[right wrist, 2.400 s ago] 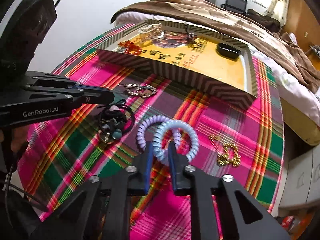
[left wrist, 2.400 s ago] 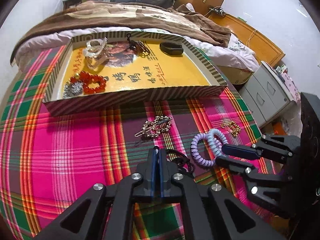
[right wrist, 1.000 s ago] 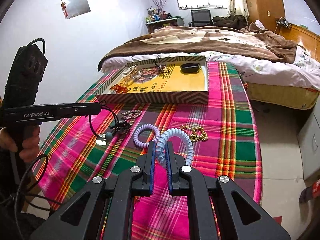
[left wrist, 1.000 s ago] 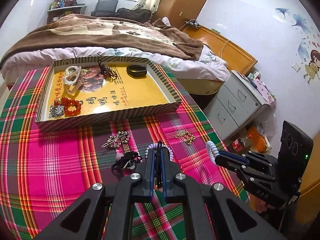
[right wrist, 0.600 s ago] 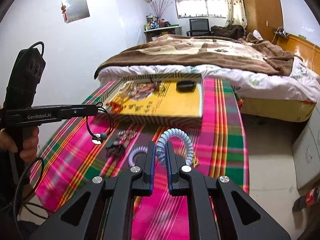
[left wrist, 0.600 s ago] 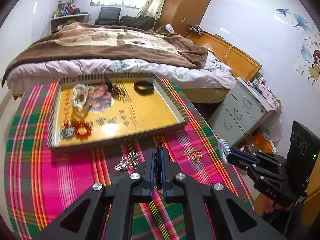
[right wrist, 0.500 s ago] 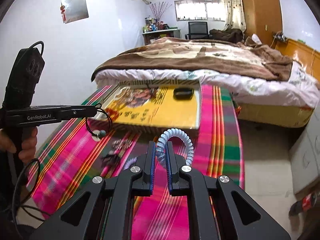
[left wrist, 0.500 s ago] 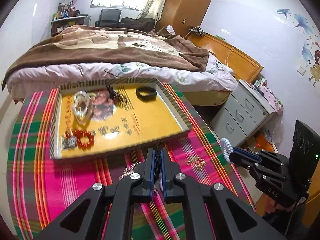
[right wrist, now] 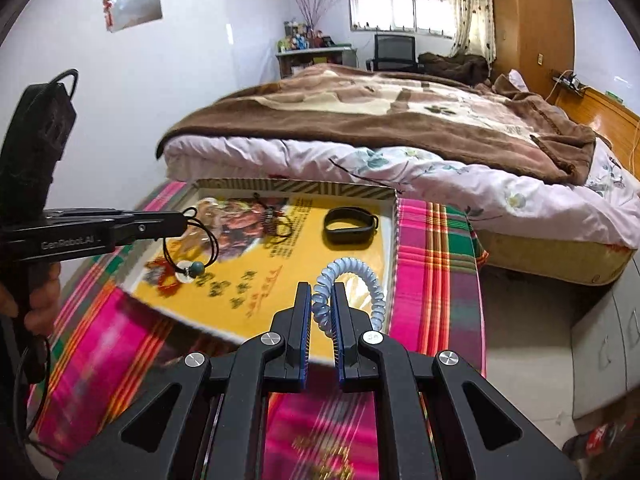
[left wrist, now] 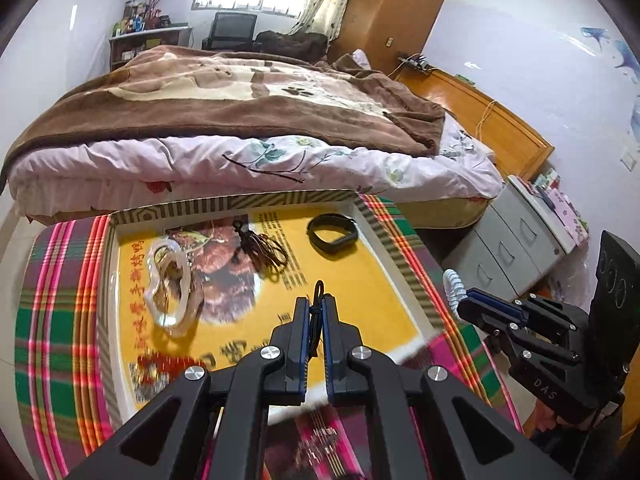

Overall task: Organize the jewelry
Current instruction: 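Carry the black hair tie with the left gripper while the right gripper carries the coils to the tray, then open the left gripper over the tray while the right gripper releases the light blue coil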

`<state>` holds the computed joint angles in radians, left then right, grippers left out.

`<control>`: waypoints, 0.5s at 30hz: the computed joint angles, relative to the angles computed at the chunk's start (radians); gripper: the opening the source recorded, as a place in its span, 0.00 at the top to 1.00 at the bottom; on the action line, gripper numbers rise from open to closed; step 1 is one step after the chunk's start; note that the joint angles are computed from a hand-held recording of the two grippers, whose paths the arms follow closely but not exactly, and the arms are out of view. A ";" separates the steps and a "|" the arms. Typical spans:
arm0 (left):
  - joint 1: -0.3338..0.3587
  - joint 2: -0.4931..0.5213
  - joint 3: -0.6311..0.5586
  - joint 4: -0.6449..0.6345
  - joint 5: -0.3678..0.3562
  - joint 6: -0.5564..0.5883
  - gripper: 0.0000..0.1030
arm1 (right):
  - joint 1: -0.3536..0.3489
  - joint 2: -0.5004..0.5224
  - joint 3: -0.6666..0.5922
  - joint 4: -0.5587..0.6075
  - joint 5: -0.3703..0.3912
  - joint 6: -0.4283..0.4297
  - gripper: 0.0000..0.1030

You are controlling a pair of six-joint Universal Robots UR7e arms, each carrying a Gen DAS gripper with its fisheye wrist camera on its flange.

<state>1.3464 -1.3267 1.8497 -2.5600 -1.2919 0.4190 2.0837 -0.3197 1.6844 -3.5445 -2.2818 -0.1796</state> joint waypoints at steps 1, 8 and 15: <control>0.004 0.018 -0.013 -0.004 0.004 -0.003 0.94 | -0.011 0.005 -0.015 0.020 0.003 -0.003 0.90; 0.030 0.137 -0.112 0.004 0.045 -0.001 0.94 | -0.062 0.055 -0.133 0.152 -0.025 -0.035 0.90; 0.047 0.204 -0.141 -0.021 0.125 0.008 0.94 | -0.077 0.111 -0.233 0.260 -0.068 -0.082 0.90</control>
<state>1.3938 -1.1232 1.7088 -2.5813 -1.1668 0.4266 2.0069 -0.2083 1.4515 -3.2843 -2.3501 -0.2614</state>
